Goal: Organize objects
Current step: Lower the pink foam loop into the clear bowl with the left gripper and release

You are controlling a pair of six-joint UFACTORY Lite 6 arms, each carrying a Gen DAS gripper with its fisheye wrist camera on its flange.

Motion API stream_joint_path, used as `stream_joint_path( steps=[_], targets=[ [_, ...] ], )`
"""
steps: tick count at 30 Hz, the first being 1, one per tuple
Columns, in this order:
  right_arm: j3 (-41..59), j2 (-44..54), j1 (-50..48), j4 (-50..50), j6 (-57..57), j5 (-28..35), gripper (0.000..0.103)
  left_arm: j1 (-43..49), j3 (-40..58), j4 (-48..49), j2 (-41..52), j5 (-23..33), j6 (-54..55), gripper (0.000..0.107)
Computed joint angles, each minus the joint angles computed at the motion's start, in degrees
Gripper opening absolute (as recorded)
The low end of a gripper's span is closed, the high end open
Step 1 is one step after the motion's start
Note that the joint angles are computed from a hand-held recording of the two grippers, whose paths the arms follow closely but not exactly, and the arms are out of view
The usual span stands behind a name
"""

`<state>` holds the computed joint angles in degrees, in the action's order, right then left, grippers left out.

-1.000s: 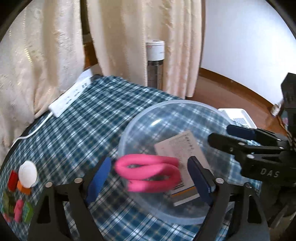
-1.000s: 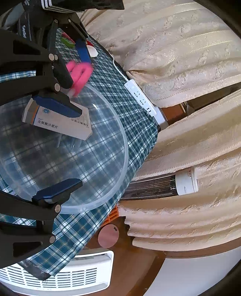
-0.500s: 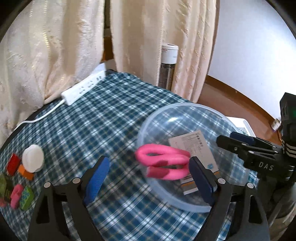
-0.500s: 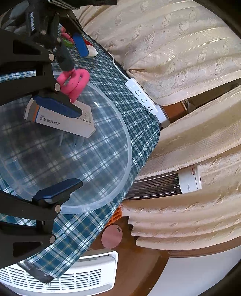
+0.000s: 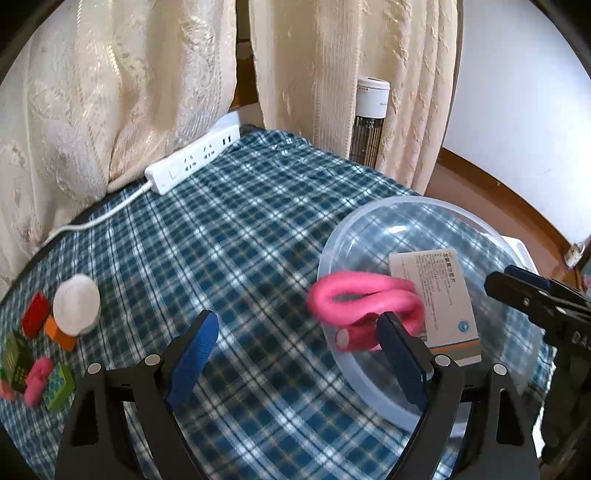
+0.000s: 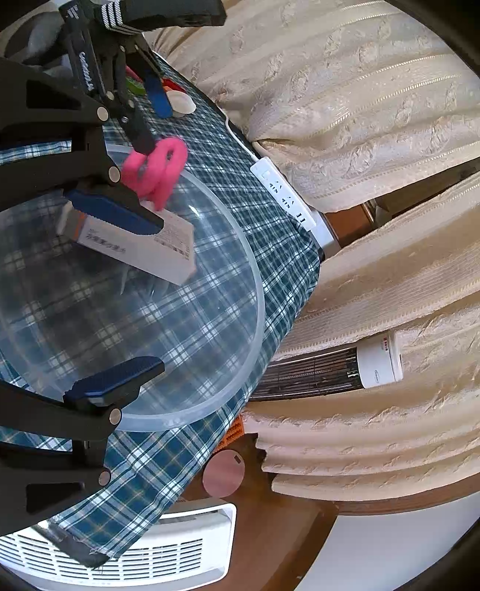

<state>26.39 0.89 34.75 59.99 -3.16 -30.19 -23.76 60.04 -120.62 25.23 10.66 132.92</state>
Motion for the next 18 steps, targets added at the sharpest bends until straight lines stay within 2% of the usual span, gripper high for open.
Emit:
stream_joint_path(
  steps=[2, 4, 8, 10, 18],
  targets=[
    [0.01, 0.04, -0.02, 0.02, 0.02, 0.07, 0.072, -1.02, 1.25, -5.69, 1.01, -0.69, 5.68, 0.088],
    [0.14, 0.22, -0.07, -0.08, 0.07, 0.17, 0.072, -1.76, 2.90, -5.68, 2.46, -1.23, 5.35, 0.088],
    [0.25, 0.40, 0.40, 0.38, -0.11, 0.12, 0.072, -2.45, 5.14, -0.75, 4.39, -1.67, -0.47, 0.088],
    [0.31, 0.49, 0.63, 0.60, -0.12, 0.08, 0.072, -2.18, 5.09, 5.64, 3.98, -1.25, -6.97, 0.088],
    [0.63, 0.79, 1.37, 0.83, -0.08, 0.05, 0.072, 1.93, 6.42, 16.08, 3.41, 0.40, -19.60, 0.088]
  ],
)
